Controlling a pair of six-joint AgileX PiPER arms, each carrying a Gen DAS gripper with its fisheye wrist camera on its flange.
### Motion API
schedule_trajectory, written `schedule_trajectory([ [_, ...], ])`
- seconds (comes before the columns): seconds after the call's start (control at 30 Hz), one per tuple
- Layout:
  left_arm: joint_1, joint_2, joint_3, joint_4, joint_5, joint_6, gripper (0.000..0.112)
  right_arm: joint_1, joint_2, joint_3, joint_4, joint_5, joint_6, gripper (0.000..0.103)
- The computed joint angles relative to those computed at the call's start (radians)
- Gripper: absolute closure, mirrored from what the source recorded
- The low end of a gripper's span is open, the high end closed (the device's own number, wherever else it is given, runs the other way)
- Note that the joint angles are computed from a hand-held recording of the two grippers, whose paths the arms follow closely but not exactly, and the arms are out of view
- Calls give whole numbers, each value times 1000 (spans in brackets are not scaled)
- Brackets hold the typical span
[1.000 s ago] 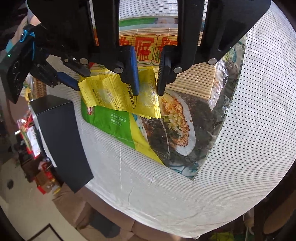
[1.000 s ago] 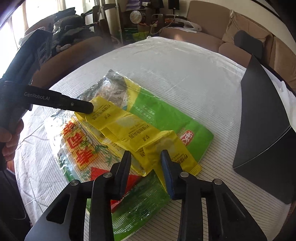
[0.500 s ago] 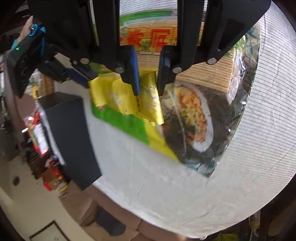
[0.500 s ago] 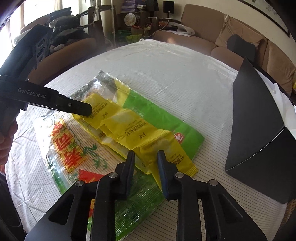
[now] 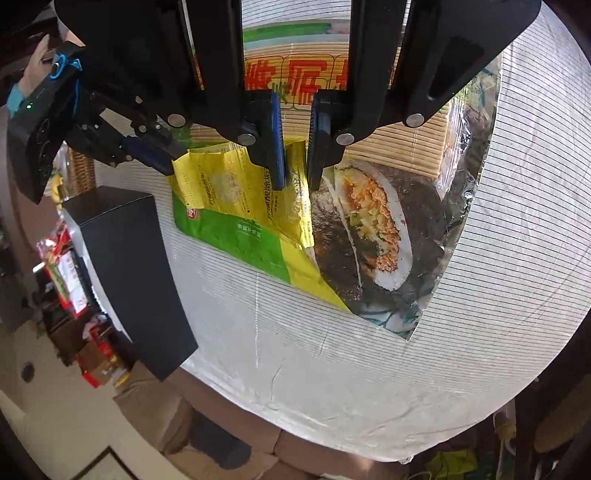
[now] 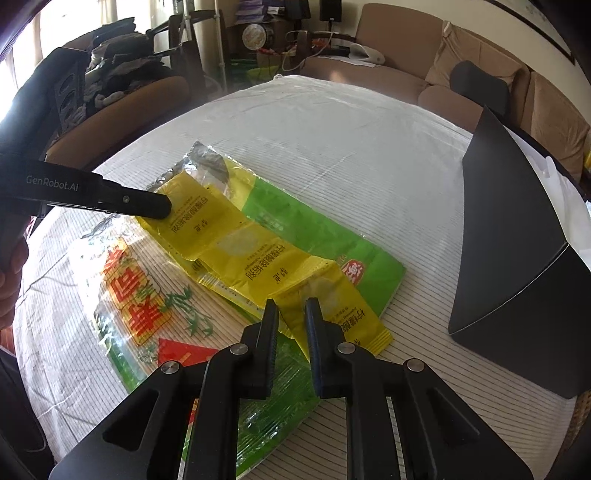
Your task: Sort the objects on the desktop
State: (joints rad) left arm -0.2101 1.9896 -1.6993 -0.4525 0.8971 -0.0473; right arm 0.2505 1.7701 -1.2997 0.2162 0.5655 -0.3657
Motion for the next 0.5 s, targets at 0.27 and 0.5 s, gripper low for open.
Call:
schedule_trajectory([
  [0.27,-6,-5,-4,26,1,-9,101,0,-9,8,3,-9,-1,89],
  [0.5,4,-15,3,-5,1,16,102,4,-16,14,-2,-19,5,89],
])
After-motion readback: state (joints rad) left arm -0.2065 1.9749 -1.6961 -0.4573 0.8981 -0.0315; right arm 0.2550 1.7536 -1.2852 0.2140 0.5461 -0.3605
